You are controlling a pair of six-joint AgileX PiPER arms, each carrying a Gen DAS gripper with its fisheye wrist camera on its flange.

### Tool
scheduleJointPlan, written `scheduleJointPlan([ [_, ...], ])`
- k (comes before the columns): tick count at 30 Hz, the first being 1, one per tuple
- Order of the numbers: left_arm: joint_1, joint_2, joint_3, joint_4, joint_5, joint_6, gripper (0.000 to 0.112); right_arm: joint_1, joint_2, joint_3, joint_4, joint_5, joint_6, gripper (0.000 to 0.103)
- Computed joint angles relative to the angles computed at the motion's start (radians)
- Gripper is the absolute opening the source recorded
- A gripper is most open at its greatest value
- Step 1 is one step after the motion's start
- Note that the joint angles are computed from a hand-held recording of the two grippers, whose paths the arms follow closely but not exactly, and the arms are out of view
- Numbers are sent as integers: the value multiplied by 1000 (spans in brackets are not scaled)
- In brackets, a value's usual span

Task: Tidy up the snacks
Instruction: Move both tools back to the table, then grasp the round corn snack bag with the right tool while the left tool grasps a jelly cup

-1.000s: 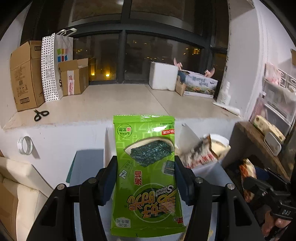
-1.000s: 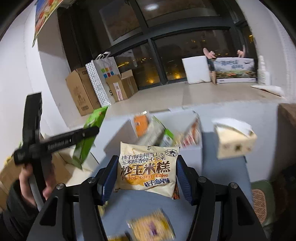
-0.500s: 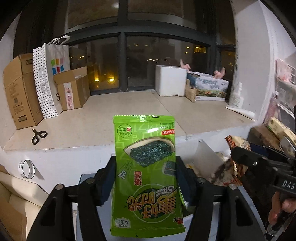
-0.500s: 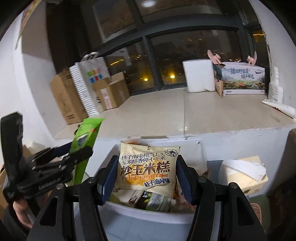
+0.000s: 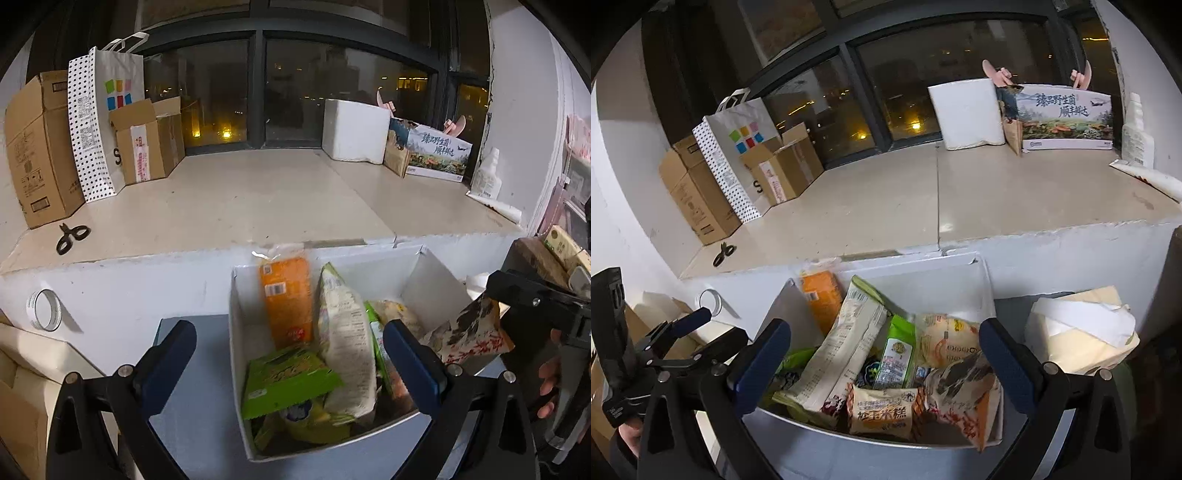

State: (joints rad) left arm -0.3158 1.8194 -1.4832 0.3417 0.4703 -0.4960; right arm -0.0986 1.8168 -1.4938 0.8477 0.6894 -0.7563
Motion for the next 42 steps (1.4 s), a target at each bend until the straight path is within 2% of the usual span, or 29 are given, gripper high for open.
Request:
scheduleJointPlan([
  [4, -14, -65, 80, 78, -2, -49, 103, -9, -53, 67, 98, -7, -105, 103],
  [9, -51, -264, 317, 218, -33, -154, 103, -45, -199, 254, 210, -11, -336, 103],
  [13, -104, -468, 529, 326, -39, -294, 103, -144, -340, 448, 303, 90, -501, 103],
  [15, -163, -572, 640, 436, -16, -433, 103, -195, -431, 571, 348, 106, -616, 103],
  [17, -248, -678, 758, 566, 28, -616, 103, -263, -511, 678, 375, 151, -718, 103],
  [20, -400, -789, 888, 664, 124, -830, 103, -419, -596, 816, 380, 292, -824, 103],
  [23, -614, -846, 987, 734, 274, -1069, 103, -584, -644, 935, 358, 410, -902, 103],
  [24, -690, -859, 1011, 728, 324, -1131, 103, -621, -658, 968, 339, 419, -914, 103],
  [27, -879, -887, 1061, 733, 446, -1304, 103, -694, -706, 1079, 311, 394, -986, 103],
  [30, -1017, -898, 1089, 720, 517, -1406, 103, -687, -727, 1192, 312, 288, -1059, 103],
  [32, -1075, -887, 1098, 713, 553, -1447, 103, -628, -708, 1234, 339, 192, -1081, 103],
  [37, -1127, -861, 1121, 691, 580, -1508, 103, -363, -624, 1221, 413, -53, -1020, 103],
  [42, -1059, -849, 1146, 700, 490, -1504, 103, -91, -491, 1140, 524, -245, -940, 103],
])
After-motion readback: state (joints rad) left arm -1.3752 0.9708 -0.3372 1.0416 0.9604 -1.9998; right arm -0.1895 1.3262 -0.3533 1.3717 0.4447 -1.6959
